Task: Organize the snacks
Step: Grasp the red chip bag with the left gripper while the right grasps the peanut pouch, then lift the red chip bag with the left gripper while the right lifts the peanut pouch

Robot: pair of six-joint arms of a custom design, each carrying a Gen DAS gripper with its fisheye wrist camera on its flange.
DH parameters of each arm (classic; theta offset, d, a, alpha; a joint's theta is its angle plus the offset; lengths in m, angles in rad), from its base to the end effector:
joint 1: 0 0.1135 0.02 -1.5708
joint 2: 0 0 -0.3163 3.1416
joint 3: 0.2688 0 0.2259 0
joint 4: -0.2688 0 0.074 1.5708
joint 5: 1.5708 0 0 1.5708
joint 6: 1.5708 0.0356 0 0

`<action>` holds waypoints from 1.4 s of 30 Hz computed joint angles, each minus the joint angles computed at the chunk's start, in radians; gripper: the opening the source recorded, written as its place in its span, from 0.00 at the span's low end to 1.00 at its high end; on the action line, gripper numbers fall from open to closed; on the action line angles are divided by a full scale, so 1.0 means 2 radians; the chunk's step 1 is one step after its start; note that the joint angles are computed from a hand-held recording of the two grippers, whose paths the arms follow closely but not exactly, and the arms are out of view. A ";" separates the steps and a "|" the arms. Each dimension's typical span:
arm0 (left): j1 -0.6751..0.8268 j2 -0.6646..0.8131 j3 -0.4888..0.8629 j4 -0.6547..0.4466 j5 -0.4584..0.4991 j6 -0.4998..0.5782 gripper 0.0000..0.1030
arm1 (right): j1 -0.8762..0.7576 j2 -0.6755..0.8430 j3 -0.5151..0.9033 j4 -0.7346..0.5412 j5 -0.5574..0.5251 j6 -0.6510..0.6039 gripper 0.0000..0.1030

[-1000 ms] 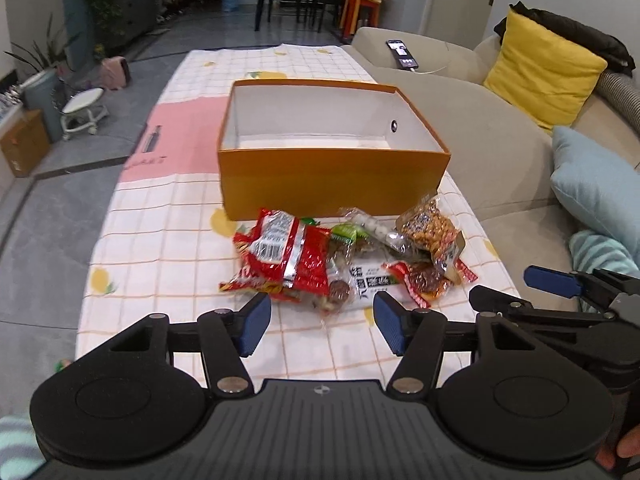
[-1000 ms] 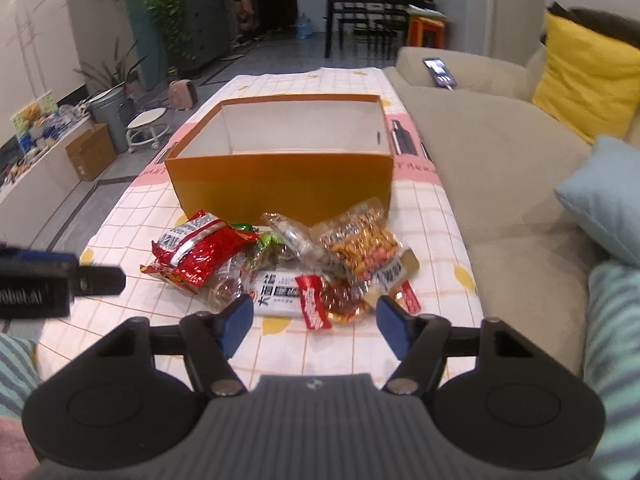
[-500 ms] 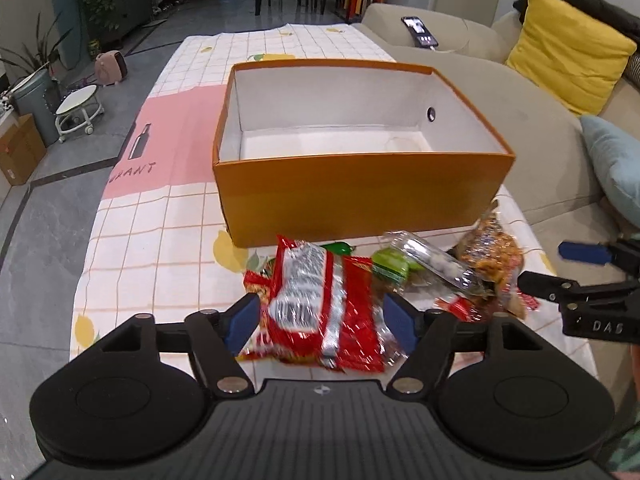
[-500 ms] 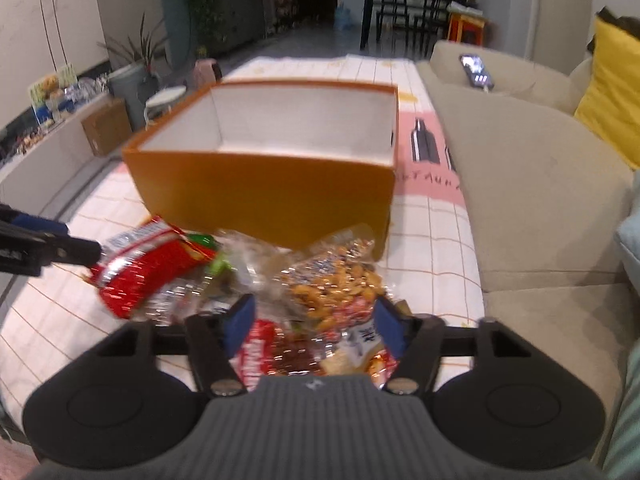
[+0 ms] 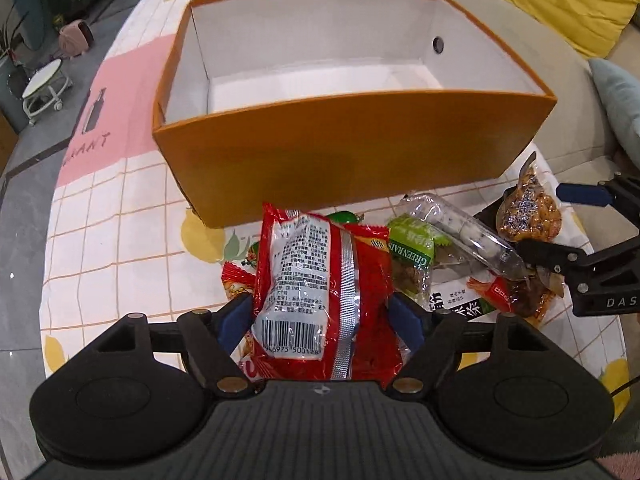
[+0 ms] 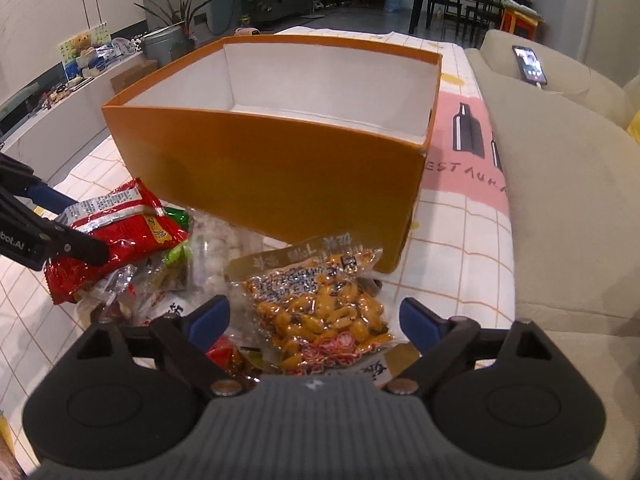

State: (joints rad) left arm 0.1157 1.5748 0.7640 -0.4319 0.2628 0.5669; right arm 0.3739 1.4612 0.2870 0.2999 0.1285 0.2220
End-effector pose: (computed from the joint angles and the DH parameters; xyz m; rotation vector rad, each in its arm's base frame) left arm 0.2491 0.0196 0.2107 0.6714 2.6573 -0.1894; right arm 0.1832 0.0670 0.1663 -0.1282 2.4350 0.1099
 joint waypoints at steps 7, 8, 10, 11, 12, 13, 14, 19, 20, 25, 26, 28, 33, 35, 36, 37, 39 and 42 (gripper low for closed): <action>-0.034 0.001 -0.027 0.048 -0.049 -0.006 0.87 | -0.008 0.040 -0.017 0.063 -0.008 0.000 0.89; -0.040 -0.002 -0.036 0.061 -0.058 -0.006 0.87 | -0.009 0.046 -0.018 0.066 -0.011 0.002 0.89; -0.052 -0.009 -0.053 0.085 -0.074 -0.005 0.86 | -0.013 0.060 -0.018 0.074 -0.021 0.011 0.88; -0.055 -0.012 -0.059 0.093 -0.077 -0.004 0.85 | -0.015 0.063 -0.017 0.074 -0.028 0.015 0.87; -0.058 -0.015 -0.063 0.099 -0.079 -0.006 0.82 | -0.014 0.063 -0.016 0.073 -0.031 0.019 0.87; -0.059 -0.016 -0.066 0.103 -0.080 -0.008 0.79 | -0.012 0.061 -0.018 0.074 -0.028 0.020 0.86; -0.058 -0.018 -0.067 0.104 -0.080 -0.010 0.77 | -0.009 0.057 -0.017 0.068 -0.024 0.022 0.86; -0.044 -0.031 -0.063 0.089 -0.061 -0.020 0.66 | 0.005 0.035 -0.006 0.029 -0.010 0.029 0.80; -0.041 -0.036 -0.061 0.082 -0.058 -0.022 0.66 | 0.010 0.030 -0.004 0.020 -0.005 0.030 0.79; -0.031 -0.061 -0.068 0.077 -0.039 -0.036 0.65 | 0.047 -0.009 -0.005 -0.028 0.048 0.044 0.80; -0.030 -0.068 -0.069 0.077 -0.036 -0.039 0.65 | 0.059 -0.019 -0.008 -0.039 0.060 0.053 0.80; -0.029 -0.083 -0.070 0.068 -0.030 -0.045 0.65 | 0.077 -0.039 -0.009 -0.072 0.075 0.076 0.80; -0.027 -0.109 -0.065 0.035 -0.011 -0.059 0.65 | 0.100 -0.046 -0.019 -0.100 0.094 0.105 0.80; -0.030 -0.125 -0.069 0.027 -0.011 -0.056 0.65 | 0.100 -0.047 -0.028 -0.093 0.113 0.099 0.80; -0.031 -0.132 -0.071 0.025 -0.012 -0.054 0.65 | 0.092 -0.055 -0.032 -0.092 0.112 0.090 0.80; -0.031 -0.138 -0.072 0.021 -0.011 -0.051 0.65 | 0.074 -0.071 -0.039 -0.091 0.101 0.076 0.80; -0.022 -0.146 -0.069 0.009 -0.007 -0.048 0.65 | 0.037 -0.095 -0.050 -0.095 0.077 0.047 0.80; -0.016 -0.148 -0.066 0.000 -0.004 -0.054 0.65 | -0.018 -0.101 -0.065 -0.082 0.058 -0.002 0.78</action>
State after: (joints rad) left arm 0.0839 1.2782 0.6312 -0.4321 0.2546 0.4594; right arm 0.3372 1.2590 0.1578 0.1360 0.2452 0.2187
